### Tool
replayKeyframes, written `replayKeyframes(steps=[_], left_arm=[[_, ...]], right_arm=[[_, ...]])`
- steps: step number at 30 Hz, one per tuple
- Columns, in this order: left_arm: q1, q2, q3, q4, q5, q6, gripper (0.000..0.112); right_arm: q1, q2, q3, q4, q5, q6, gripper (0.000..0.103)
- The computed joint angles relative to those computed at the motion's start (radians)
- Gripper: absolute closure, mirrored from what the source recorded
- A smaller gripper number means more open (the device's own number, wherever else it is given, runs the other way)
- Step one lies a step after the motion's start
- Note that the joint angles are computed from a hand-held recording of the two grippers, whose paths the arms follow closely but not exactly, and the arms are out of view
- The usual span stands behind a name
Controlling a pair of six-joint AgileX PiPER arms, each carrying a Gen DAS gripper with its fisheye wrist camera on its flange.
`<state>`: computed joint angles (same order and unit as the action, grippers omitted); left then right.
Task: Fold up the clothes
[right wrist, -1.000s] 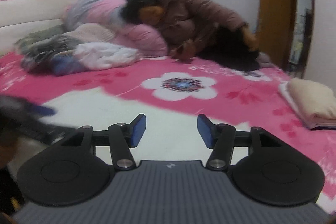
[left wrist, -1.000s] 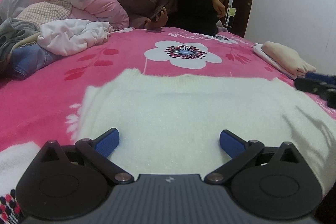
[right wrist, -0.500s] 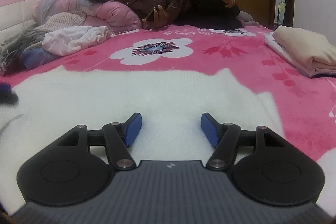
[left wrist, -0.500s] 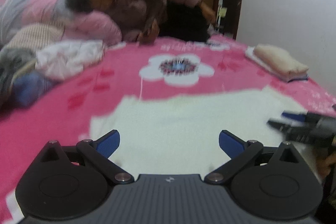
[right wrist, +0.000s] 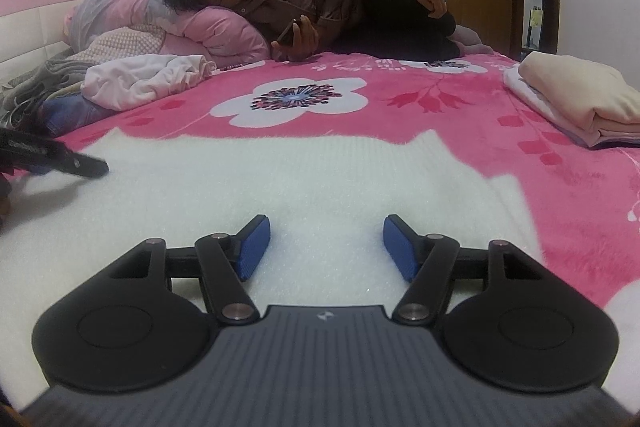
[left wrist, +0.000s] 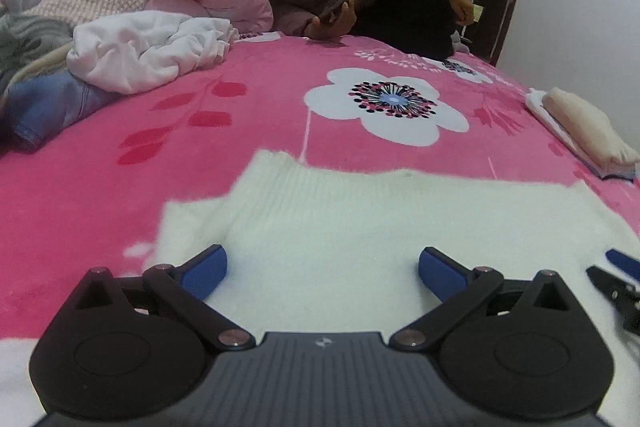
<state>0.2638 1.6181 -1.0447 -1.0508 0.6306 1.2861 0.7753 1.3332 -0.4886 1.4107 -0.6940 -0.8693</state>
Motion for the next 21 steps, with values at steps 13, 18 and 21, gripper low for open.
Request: replayKeyframes(steps=[13,18,21], left_arm=[[0.013,-0.012,0.049,-0.092,-0.017,0.114,0.01],[0.013,-0.011,0.05,-0.099,-0.018,0.122,0.01],[0.014,-0.011,0.05,-0.1,-0.018,0.124,0.01]], right_arm=[[0.014,0.006,0.002,0.0,-0.021,0.008,0.04],[0.022,0.007,0.004,0.002,-0.031,0.01,0.04],[0.023,0.007,0.006,0.001,-0.033,0.012,0.04]])
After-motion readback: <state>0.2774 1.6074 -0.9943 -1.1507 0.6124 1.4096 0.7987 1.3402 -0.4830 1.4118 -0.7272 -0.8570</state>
